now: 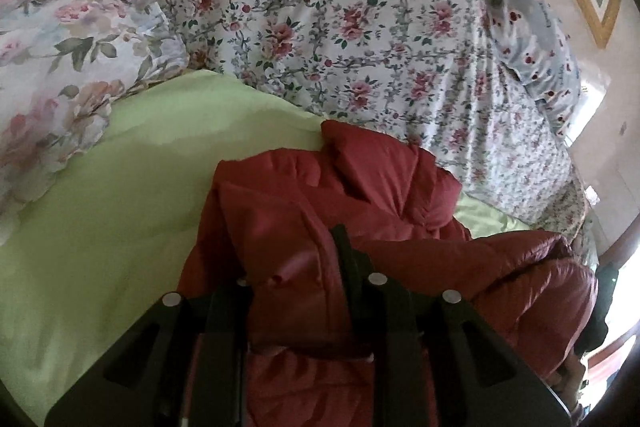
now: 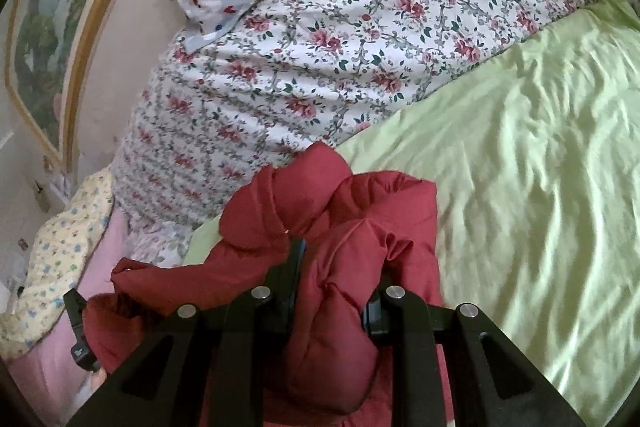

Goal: Fold large clothes

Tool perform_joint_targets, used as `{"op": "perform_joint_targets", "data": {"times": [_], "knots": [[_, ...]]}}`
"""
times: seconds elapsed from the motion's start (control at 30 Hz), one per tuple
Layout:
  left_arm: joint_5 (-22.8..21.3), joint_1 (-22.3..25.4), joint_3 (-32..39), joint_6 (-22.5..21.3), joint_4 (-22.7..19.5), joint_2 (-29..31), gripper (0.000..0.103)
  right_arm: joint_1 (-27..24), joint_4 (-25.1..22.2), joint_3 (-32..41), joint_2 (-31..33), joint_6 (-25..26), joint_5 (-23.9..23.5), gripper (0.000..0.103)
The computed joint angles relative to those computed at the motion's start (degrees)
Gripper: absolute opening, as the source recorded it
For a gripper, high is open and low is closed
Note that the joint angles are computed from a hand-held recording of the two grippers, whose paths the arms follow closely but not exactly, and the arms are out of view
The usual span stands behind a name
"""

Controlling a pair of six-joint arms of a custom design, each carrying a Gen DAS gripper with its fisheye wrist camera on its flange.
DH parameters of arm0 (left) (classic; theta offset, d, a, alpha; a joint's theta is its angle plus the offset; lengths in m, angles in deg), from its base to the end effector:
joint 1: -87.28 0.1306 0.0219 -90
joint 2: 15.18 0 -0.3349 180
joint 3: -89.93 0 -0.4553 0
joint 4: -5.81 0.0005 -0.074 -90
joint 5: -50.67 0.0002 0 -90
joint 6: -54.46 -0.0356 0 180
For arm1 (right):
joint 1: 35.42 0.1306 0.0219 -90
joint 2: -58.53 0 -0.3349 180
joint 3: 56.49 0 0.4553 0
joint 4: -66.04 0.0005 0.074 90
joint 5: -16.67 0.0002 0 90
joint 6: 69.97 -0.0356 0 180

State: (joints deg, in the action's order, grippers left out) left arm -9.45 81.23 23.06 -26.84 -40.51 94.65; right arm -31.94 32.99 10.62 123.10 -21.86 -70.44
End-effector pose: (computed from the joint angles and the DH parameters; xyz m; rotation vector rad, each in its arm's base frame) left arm 0.6610 -0.0884 0.4002 0.2129 2.2991 -0.7349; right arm 0.4266 0.0236 0.3974 0.7299 2.0020 0.4200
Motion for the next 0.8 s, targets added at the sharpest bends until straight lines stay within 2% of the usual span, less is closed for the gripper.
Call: {"op": "perform_joint_targets", "data": {"times": [0.2,0.37,0.53,0.6,0.67,0.8], "knots": [[-0.61,-0.71,9.27,0.99,-2.31,9.28,0.021,-2.73,1.76,3.17,7.22,-1.32,-1.35,0.022],[-1.18,-1.38,15.82,1.58,-2.66,15.71,0.023,-4.40,4.95,4.74,12.68,-2.02,-1.73,0.022],[-2.81,-2.15,24.62,1.99,-6.59,22.22,0.023,-4.85,6.46,7.60,18.03,0.05,-0.04,0.022],[-2.42,-2.08,25.73,1.84,-7.92,22.63,0.024,-5.28,6.41,8.80,19.85,0.69,-0.14,0.022],[-2.07,-1.85,23.99,0.74,-7.83,20.84,0.028,-5.72,6.49,9.79,21.47,0.65,-0.35,0.022],[-1.98,-1.24,14.32,-0.11,-3.00,12.66,0.037,-5.62,6.31,11.35,23.28,2.09,0.32,0.022]]}}
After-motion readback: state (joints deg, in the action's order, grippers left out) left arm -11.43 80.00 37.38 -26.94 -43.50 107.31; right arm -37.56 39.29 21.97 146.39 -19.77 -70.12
